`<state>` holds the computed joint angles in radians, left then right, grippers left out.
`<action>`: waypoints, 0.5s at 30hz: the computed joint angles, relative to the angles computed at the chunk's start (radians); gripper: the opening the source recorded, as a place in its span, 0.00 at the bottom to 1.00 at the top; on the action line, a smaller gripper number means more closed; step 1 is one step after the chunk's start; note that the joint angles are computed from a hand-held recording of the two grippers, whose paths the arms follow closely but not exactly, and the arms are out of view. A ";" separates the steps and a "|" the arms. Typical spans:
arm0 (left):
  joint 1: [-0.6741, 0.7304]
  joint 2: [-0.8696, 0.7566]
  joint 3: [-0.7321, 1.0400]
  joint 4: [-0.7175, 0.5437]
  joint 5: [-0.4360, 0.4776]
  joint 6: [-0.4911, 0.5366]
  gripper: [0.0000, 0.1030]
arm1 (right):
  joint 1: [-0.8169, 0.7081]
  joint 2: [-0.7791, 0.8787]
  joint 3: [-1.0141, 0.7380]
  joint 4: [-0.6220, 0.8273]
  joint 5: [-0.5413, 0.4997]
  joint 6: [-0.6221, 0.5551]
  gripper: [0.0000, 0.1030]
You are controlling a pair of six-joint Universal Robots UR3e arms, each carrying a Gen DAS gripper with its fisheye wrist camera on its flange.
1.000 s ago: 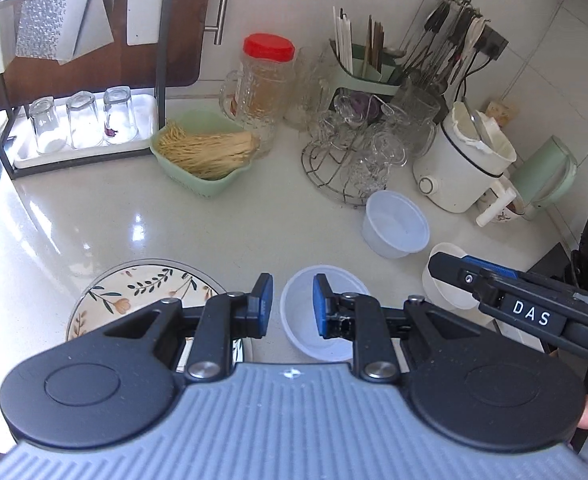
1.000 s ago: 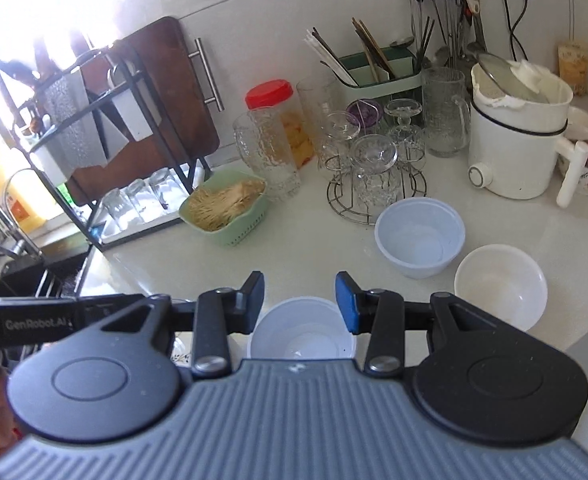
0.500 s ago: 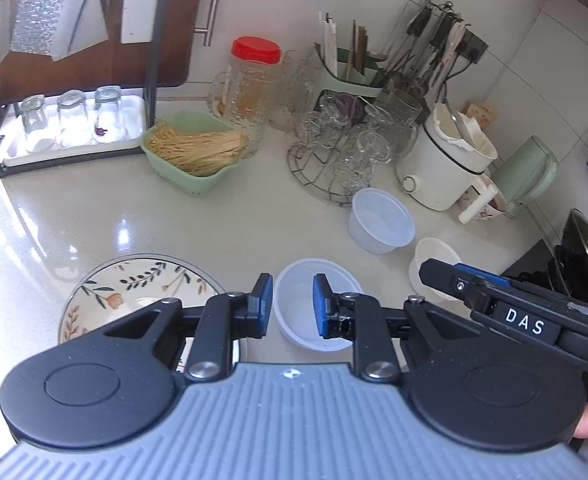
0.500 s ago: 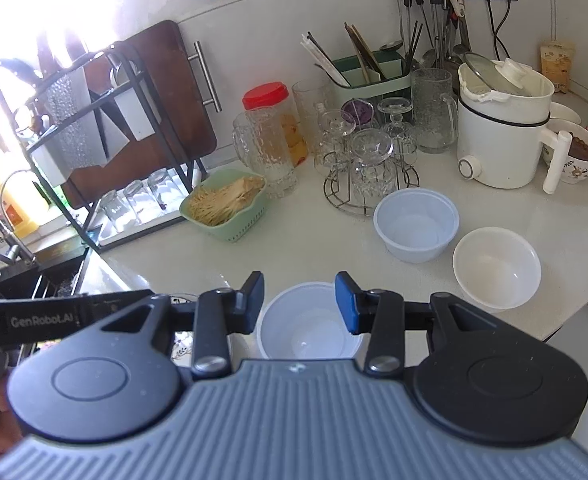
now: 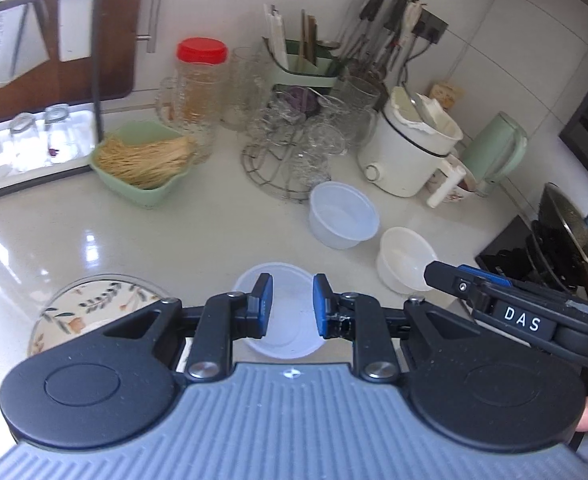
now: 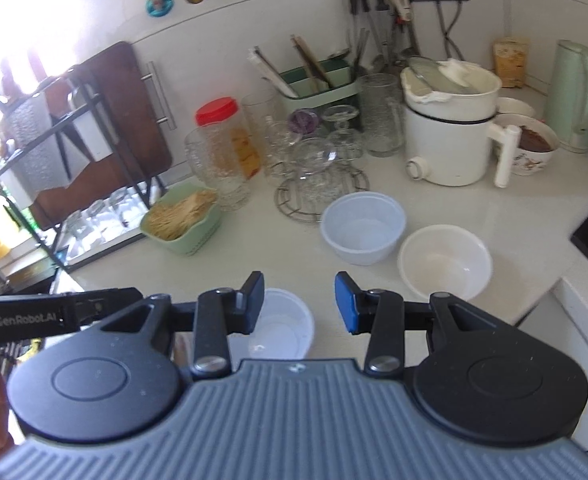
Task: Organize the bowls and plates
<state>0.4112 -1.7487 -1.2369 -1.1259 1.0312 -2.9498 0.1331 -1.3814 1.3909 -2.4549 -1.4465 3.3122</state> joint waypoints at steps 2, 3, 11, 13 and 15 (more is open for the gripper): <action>-0.016 -0.025 0.016 0.012 -0.003 -0.009 0.28 | -0.013 -0.010 0.010 0.008 -0.013 0.002 0.41; -0.026 -0.042 0.026 0.020 -0.001 -0.017 0.30 | -0.022 -0.013 0.013 0.013 -0.016 0.003 0.41; -0.128 -0.225 0.219 0.019 0.072 -0.084 0.46 | -0.120 0.030 -0.005 0.017 0.022 -0.021 0.41; -0.156 -0.287 0.293 0.026 0.095 -0.116 0.51 | -0.147 0.076 -0.048 0.029 0.047 -0.038 0.41; -0.172 -0.351 0.381 0.033 0.116 -0.169 0.56 | -0.167 0.137 -0.124 0.066 0.073 -0.061 0.41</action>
<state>0.2389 -2.0999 -0.8560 -1.0934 1.1472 -3.1186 -0.0337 -1.2443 1.2674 -2.3893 -1.3733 3.2510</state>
